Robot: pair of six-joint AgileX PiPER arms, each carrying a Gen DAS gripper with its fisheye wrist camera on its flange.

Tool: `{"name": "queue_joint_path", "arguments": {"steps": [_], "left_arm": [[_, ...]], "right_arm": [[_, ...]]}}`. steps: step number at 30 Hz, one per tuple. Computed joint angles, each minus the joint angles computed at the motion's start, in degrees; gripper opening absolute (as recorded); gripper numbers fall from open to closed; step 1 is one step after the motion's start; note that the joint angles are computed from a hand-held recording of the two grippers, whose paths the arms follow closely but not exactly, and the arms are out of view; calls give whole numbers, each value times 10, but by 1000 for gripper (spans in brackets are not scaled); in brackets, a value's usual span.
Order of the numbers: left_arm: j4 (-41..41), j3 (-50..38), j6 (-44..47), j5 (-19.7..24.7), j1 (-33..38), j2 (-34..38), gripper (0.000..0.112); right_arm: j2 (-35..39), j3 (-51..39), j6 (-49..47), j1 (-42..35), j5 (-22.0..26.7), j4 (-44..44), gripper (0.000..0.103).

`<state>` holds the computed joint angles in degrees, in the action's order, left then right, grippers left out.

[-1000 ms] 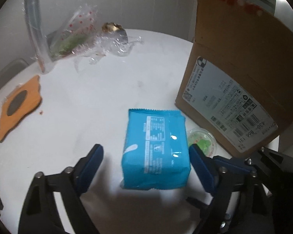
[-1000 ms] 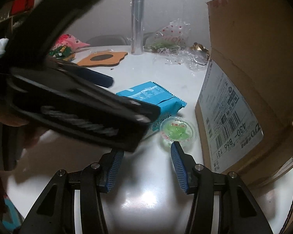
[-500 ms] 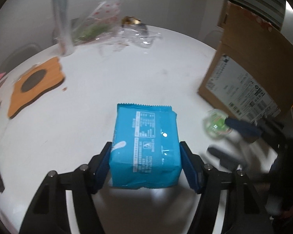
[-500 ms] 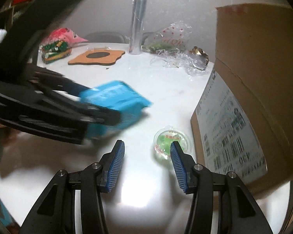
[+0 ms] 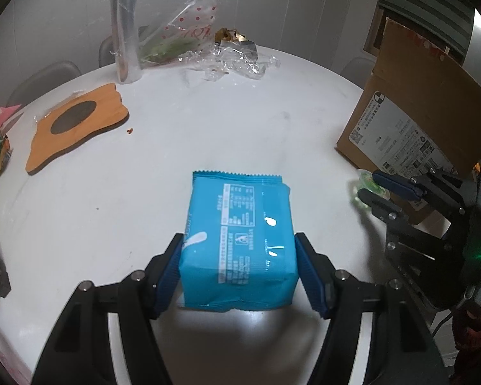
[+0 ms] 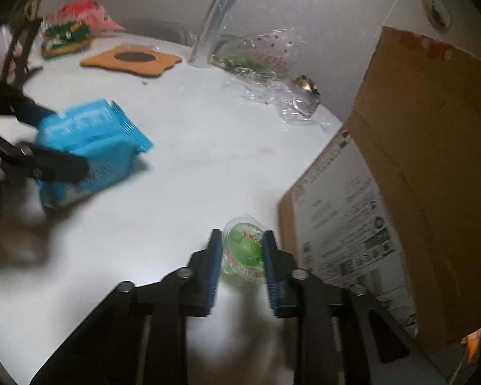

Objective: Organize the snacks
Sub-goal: 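Close the left tool on the blue biscuit packet while the right tool grips the green jelly cup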

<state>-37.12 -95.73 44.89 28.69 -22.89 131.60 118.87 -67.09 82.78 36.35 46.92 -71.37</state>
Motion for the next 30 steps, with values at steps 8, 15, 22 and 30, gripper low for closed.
{"name": "queue_joint_path", "arguments": {"steps": [8,15,22,30], "left_arm": [[-5,17,14,1,2,-11,64],[-39,73,48,-19,6,-40,64],[-37,79,43,-25,4,-43,64],[8,44,-9,-20,-3,-19,65]], "right_arm": [[-85,81,16,-26,-141,1,14],[-107,114,52,15,-203,-36,15],[-106,137,144,16,-212,-105,65],[-94,137,188,-38,-315,-142,62]]}}
